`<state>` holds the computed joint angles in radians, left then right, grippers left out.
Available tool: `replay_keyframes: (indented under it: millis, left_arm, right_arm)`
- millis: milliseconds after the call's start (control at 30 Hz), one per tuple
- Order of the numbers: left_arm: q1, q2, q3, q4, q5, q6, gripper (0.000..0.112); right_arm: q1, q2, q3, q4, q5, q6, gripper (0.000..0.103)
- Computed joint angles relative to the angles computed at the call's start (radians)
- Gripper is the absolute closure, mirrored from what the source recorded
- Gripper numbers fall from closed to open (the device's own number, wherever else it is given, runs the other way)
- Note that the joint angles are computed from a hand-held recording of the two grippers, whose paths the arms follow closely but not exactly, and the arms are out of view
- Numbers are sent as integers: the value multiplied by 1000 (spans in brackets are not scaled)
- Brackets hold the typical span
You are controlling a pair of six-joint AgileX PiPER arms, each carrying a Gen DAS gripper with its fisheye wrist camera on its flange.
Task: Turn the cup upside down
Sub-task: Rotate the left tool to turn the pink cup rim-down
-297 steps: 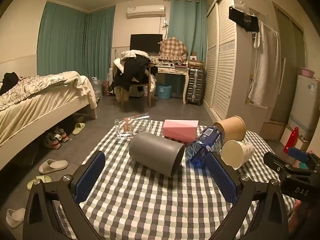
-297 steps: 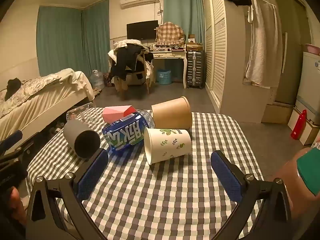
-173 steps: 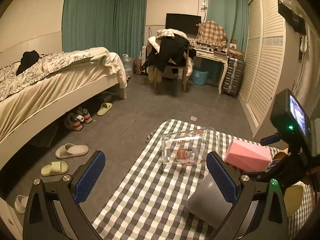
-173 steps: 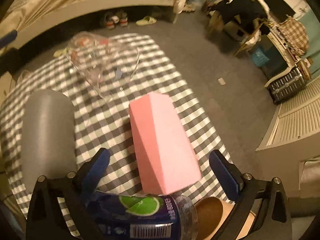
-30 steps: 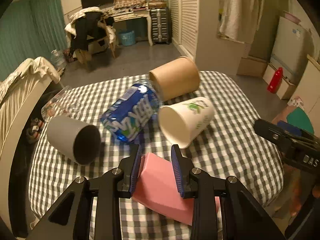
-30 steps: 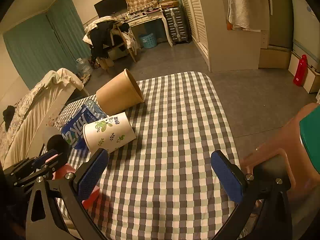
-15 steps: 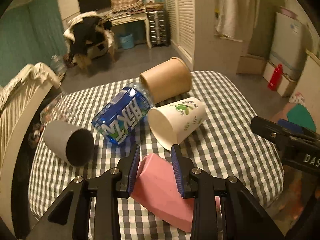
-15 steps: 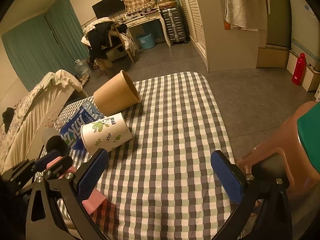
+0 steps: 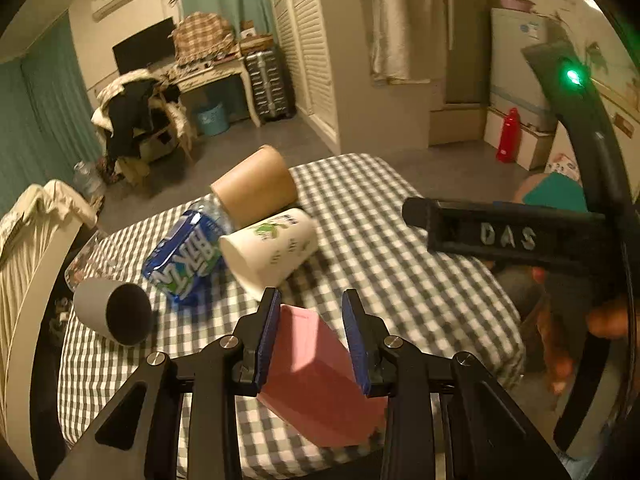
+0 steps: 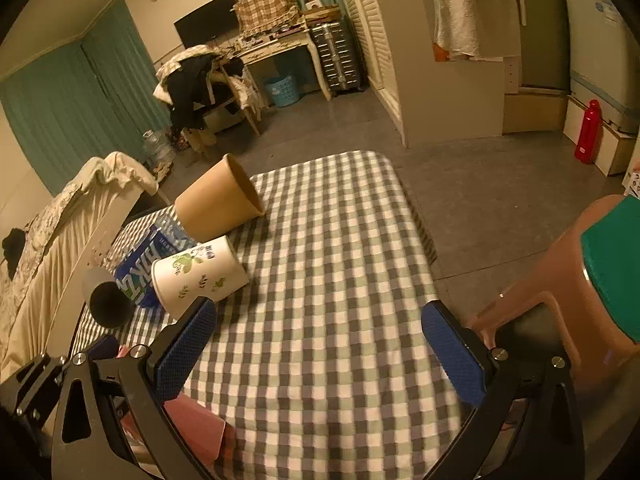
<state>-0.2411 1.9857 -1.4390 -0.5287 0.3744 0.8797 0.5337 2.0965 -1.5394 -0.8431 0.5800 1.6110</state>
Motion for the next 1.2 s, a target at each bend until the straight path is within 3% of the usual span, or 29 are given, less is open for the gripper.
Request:
replay_keyframes:
  millis: [133,200,300,467,667,767,867,1200]
  left_arm:
    - [-13,-46,96,-154,-65,180,74]
    - [-20,-61,140,-251,-100,284,61]
    - [-18,-68,165,-370,-121,396,61]
    - [-9,-61,162,-510,-128,497,57]
    - [13,-75,181,-896,-121,830,39]
    - [11,-78,209,-943,-136,884,39]
    - [34,-103,258,-1149,-115,1087,39]
    - [79,-60,262,-994,-53,914,39]
  right_arm:
    - [-5,-60,96,-66,5,98,0]
    - [-6,-84,138,-87,10,133,0]
    - [-5,-111,183,-109,10,163,0]
    - [-2,-148,241,-147,6,206,0]
    - [-10,-167,270,-158,-1,231,0]
    - [-11,-169,274,-160,-6,232,0]
    - [-11,-170,273,-160,-7,228,0]
    - [7,-139,220,-121,24,168,0]
